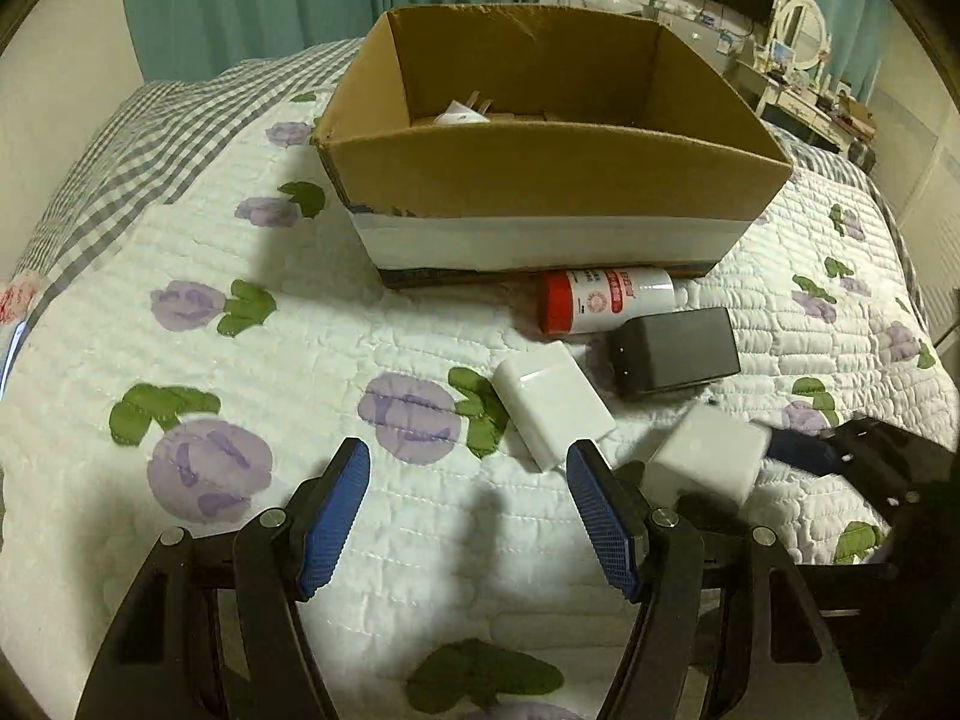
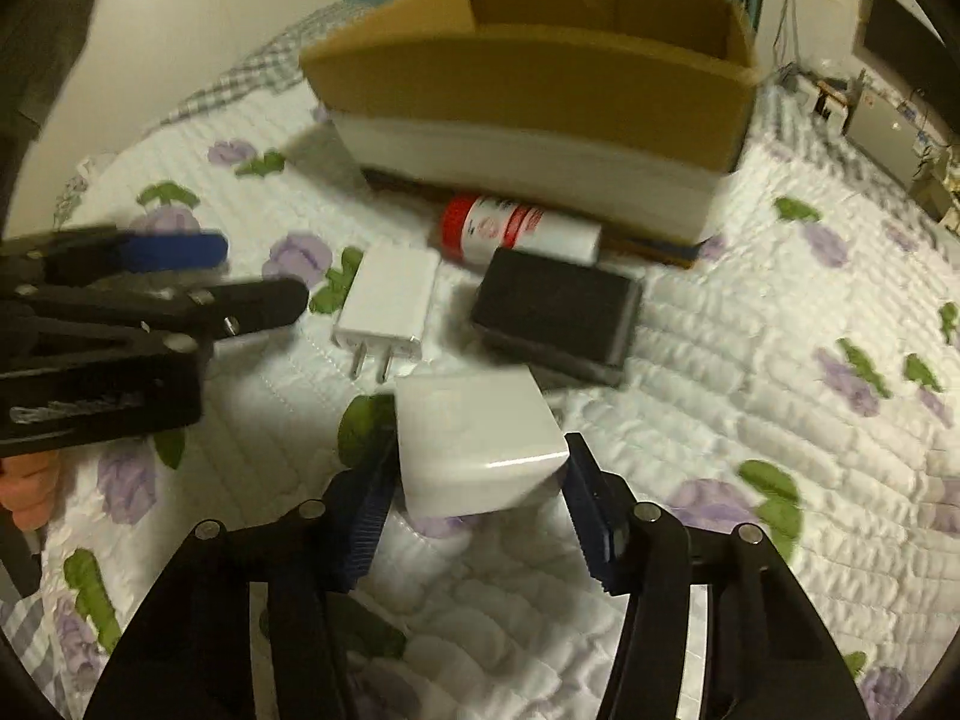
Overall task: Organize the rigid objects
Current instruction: 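Grasp the large white charger with the right tool while the left tool grasps the small white charger, then lower the small white charger into the box with the left tool while the right tool releases its charger there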
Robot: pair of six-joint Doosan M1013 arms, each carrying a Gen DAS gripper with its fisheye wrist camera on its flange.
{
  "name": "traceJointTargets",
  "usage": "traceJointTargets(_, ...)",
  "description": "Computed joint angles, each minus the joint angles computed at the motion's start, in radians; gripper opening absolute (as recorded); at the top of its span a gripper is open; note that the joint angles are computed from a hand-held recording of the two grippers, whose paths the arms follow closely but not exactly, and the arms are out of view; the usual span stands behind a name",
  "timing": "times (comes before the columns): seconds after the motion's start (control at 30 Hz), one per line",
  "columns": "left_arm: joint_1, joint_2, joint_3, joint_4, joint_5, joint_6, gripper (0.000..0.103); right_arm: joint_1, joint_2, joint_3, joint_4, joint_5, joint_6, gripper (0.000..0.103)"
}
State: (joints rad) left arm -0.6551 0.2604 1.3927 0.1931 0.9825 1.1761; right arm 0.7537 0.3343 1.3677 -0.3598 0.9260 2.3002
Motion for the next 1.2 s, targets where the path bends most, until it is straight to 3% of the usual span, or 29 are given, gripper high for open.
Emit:
traceJointTargets(0.2, -0.013, 0.024, -0.030, -0.027, 0.048, -0.001, 0.071, 0.012, -0.026, 0.007, -0.201, 0.058, 0.136, 0.050)
traceJointTargets(0.4, -0.023, 0.075, -0.071, -0.013, 0.071, -0.015, 0.071, -0.018, -0.047, 0.029, -0.216, 0.045, 0.224, 0.050)
traceJointTargets(0.67, -0.019, 0.118, -0.100, -0.026, 0.047, 0.005, 0.071, -0.028, -0.030, 0.019, -0.179, 0.053, 0.188, 0.050)
traceJointTargets(0.8, -0.015, 0.135, -0.108, -0.027, 0.045, 0.017, 0.064, -0.026, -0.028, 0.018, -0.178, 0.058, 0.185, 0.050)
traceJointTargets(0.83, -0.016, 0.133, -0.105, -0.017, 0.042, 0.013, 0.055, -0.025, -0.028, 0.018, -0.179, 0.059, 0.186, 0.050)
traceJointTargets(0.93, -0.010, 0.113, -0.085, -0.053, 0.024, 0.037, 0.048, -0.020, -0.034, 0.019, -0.194, 0.061, 0.195, 0.050)
traceJointTargets(1.2, 0.003, 0.027, -0.012, -0.140, -0.035, 0.060, 0.041, 0.014, -0.046, -0.006, -0.278, 0.082, 0.219, 0.050)
